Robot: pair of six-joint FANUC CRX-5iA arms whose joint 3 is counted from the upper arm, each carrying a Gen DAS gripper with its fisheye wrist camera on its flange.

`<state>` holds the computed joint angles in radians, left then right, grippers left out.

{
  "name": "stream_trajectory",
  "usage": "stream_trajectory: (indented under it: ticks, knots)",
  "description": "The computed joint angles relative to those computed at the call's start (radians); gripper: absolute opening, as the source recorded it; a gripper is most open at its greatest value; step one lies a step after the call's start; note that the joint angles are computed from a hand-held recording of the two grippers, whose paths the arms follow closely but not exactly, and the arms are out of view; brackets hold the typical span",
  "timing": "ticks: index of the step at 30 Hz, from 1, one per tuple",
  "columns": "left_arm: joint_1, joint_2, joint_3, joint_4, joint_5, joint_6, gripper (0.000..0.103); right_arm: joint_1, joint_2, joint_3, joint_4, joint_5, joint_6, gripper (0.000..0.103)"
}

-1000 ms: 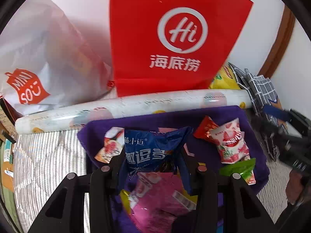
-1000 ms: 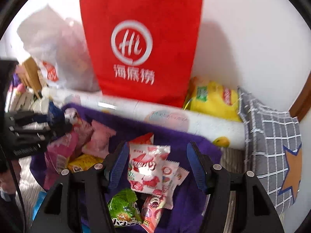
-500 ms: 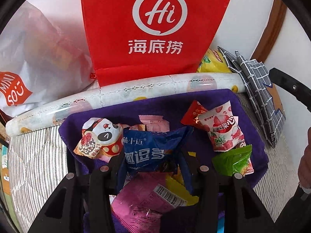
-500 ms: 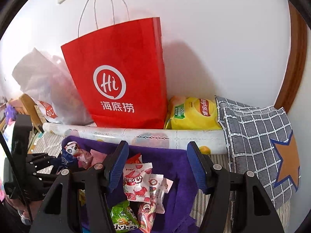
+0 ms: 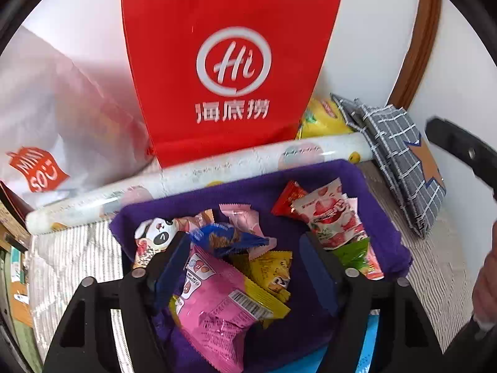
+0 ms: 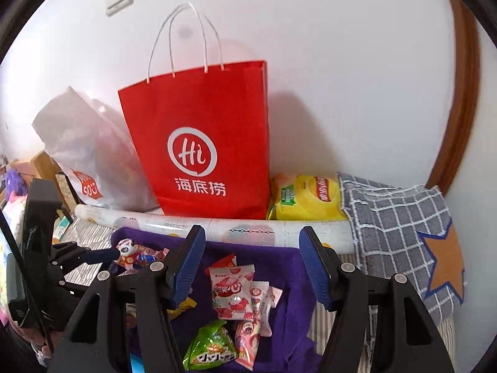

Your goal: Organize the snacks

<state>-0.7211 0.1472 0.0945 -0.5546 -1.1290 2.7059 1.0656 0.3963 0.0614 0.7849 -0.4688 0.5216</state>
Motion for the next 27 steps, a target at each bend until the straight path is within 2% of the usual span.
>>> stream_trajectory:
  ticks: [5, 8, 10, 14, 19, 21, 27]
  knots:
    - [-0.074, 0.017, 0.083, -0.072, -0.113, 0.025, 0.081, 0.036, -0.093, -0.106, 0.099, -0.061, -0.123, 0.067]
    - [-0.142, 0.03, 0.137, -0.133, -0.204, 0.056, 0.084, 0.064, -0.166, -0.186, 0.161, -0.079, -0.203, 0.073]
    - [-0.187, 0.02, 0.145, -0.15, -0.23, 0.091, 0.085, 0.087, -0.208, -0.235, 0.219, -0.105, -0.262, 0.079]
    - [-0.27, -0.001, 0.152, -0.194, -0.29, 0.162, 0.086, 0.139, -0.282, -0.319, 0.3, -0.172, -0.362, 0.082]
    - [-0.401, -0.014, 0.166, -0.282, -0.388, 0.296, 0.095, 0.203, -0.378, -0.416, 0.313, -0.221, -0.452, 0.082]
    - [-0.456, 0.002, 0.187, -0.316, -0.439, 0.344, 0.095, 0.221, -0.411, -0.455, 0.329, -0.216, -0.48, 0.082]
    - [-0.573, 0.054, 0.256, -0.367, -0.55, 0.397, 0.095, 0.308, -0.479, -0.53, 0.334, -0.32, -0.539, 0.083]
